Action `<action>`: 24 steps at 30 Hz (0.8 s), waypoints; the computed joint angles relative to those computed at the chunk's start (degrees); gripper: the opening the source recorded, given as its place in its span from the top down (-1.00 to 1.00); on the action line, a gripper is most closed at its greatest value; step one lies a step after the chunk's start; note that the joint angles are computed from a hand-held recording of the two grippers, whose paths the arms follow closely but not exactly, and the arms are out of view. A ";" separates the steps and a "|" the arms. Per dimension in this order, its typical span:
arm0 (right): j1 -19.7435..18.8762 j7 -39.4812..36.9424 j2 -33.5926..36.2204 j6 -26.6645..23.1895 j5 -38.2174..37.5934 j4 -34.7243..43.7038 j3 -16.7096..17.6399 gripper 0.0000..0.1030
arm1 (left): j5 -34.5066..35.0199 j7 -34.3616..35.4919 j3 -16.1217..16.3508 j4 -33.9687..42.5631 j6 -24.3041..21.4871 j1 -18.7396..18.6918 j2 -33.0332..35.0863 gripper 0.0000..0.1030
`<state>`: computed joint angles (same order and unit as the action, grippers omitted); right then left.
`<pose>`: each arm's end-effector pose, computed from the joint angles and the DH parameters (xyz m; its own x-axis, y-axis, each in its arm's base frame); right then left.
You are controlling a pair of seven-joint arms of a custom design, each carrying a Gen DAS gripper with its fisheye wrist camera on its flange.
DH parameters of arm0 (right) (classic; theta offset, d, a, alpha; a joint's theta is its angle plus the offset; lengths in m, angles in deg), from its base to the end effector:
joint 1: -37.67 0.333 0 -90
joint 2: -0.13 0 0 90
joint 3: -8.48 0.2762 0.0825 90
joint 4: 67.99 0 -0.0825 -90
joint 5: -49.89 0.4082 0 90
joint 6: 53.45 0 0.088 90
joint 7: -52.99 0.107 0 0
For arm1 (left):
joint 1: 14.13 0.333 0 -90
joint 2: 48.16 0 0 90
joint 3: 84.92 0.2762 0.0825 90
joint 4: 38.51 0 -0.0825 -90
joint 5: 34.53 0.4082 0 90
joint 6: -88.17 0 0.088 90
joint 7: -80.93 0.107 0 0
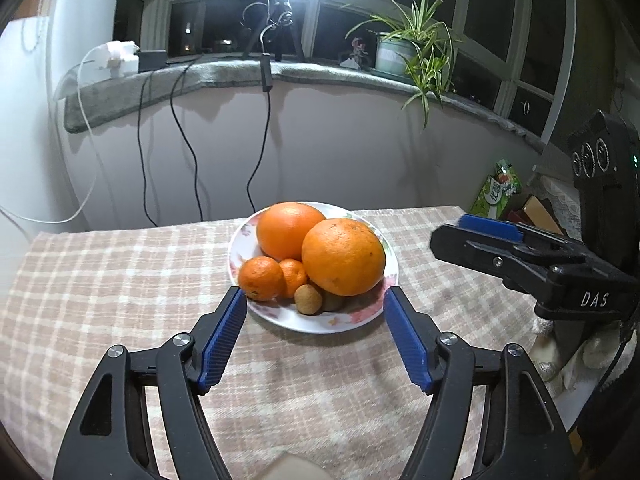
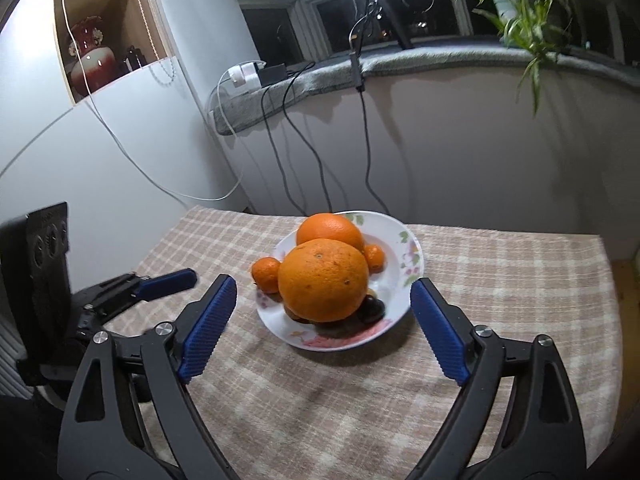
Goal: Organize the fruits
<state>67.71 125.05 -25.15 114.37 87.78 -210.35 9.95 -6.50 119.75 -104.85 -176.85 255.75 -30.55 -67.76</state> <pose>0.4378 0.2234 0.4945 0.4036 -0.8541 -0.3280 -0.6781 -0.0386 -0.7340 0.3984 -0.3379 0.4721 -0.2670 -0.9538 0.1380 -0.6456 0.0707 -0.7604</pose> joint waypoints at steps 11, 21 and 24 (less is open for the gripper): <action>-12.19 18.39 -4.70 3.04 -18.81 -4.49 11.40 -1.00 | 1.04 -2.22 -0.70 -1.51 -0.76 0.79 -2.89 -0.39; -15.14 26.95 -6.08 2.97 -27.39 -5.49 12.96 -1.00 | 1.37 -2.84 -0.97 -1.68 -1.24 0.89 -3.50 -0.40; -15.13 28.02 -6.30 2.79 -28.98 -5.58 12.91 -1.00 | 1.38 -2.83 -0.95 -1.68 -1.46 0.81 -3.58 -0.45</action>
